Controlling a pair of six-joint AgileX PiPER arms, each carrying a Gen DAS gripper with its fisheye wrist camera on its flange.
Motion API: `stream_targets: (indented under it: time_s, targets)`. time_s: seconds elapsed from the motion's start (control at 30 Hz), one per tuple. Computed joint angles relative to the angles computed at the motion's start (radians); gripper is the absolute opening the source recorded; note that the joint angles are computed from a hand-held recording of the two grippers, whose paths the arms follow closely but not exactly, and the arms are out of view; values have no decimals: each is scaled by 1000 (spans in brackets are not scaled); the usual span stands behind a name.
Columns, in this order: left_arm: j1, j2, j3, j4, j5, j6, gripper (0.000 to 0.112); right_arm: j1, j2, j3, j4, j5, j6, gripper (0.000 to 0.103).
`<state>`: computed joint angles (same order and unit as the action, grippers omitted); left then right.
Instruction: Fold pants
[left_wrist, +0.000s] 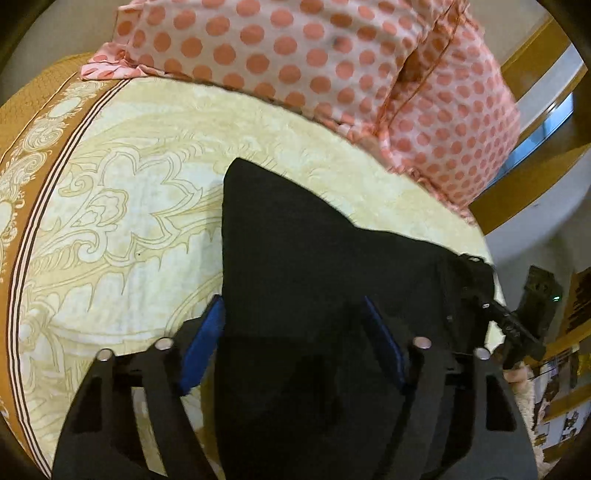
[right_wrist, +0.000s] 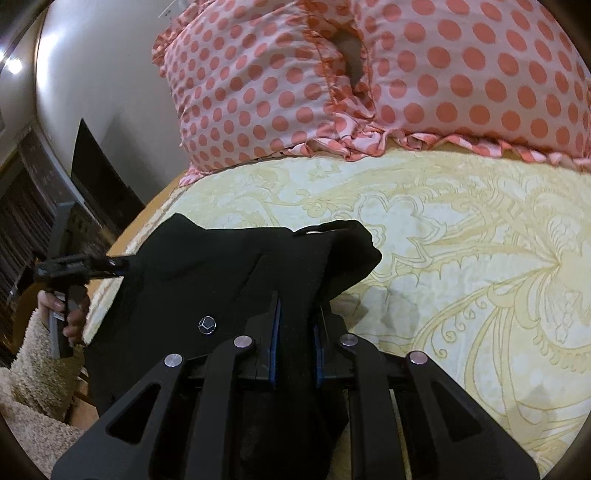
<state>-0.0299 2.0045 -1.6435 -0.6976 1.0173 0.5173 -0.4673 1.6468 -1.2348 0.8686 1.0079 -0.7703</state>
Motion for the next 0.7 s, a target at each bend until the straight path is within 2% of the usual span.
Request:
stream_targets:
  time_s: [0.07,0.1,0.2,0.3,0.5,0.6,0.7]
  targets:
    - [-8,9,-14,24,-7,-30,56,-9,4,8,19,2,-14,14]
    - [-3,10,-18,20,-2,-37,39,-12,4,13,28,1,-23,14]
    - [17,27,-48,1,34,-42,15,-18,5,19,44,2,-32,14]
    - [7,5,-31,13,9,-27,8,-25,15,16,62,6,-29,14]
    - [-21,-36,-37,8,-38,-16,5,-19,45,-59,28,13,14,13]
    - [-60,-10,-122,58,-46,-64,5,-9,80,-134,7,9,40,12]
    - [-100,58,-271,117,-46,-131,5,9,134,-234,-27,-16,81,11]
